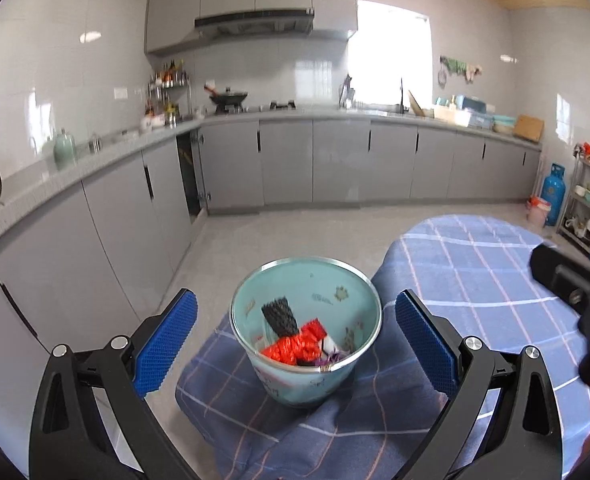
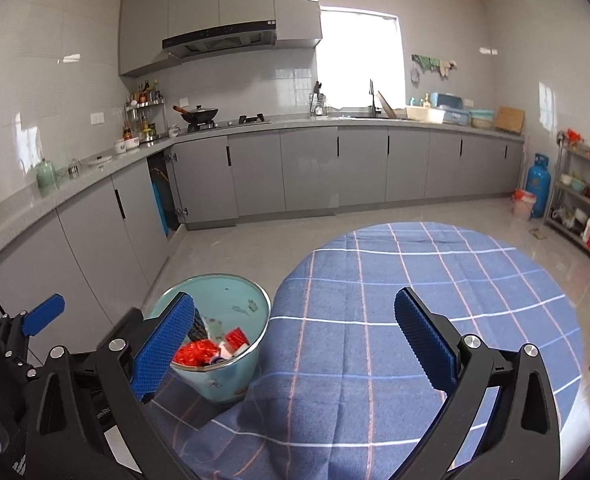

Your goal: Collect trash

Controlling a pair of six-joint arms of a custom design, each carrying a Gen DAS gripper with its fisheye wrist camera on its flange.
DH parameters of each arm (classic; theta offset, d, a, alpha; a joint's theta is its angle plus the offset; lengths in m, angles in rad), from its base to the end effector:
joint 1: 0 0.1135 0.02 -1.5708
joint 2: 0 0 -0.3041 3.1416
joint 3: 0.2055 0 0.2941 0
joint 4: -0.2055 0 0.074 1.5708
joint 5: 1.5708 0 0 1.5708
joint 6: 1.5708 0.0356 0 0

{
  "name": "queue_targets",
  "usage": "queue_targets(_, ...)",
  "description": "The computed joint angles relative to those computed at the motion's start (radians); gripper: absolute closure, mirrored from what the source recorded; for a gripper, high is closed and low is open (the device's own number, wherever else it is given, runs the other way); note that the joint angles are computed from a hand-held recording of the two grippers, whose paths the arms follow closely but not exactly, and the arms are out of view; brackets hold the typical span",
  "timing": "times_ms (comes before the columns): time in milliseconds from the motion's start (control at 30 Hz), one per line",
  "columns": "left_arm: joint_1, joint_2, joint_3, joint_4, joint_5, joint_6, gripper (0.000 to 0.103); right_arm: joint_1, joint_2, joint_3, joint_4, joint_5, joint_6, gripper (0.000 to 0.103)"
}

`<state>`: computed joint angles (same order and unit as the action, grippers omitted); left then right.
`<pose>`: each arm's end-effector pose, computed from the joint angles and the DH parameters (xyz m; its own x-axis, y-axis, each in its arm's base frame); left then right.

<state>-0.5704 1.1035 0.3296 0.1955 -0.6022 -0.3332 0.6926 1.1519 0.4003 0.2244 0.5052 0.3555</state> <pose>0.1939 -0.1004 0.1702 -0.4498 -0.0317 -0.8926 -0.1072 0.9941 0.0188 0.1946 0.1390 0.1857 -0.4454 0.0262 -0.8949 -0.0873 0.9935 0.0725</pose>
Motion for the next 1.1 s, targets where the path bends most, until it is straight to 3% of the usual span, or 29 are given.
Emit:
queue_targets(233,-0.006,0.004,0.007,-0.025,0.025,-0.036,0.005,0.031,-0.033,-0.018,-0.013,0.042,0.004,0.004)
queue_targets(1100,-0.022,0.000,0.004,-0.020,0.017,-0.036,0.005,0.034,-0.035,-0.012,-0.025,0.036,0.012,0.004)
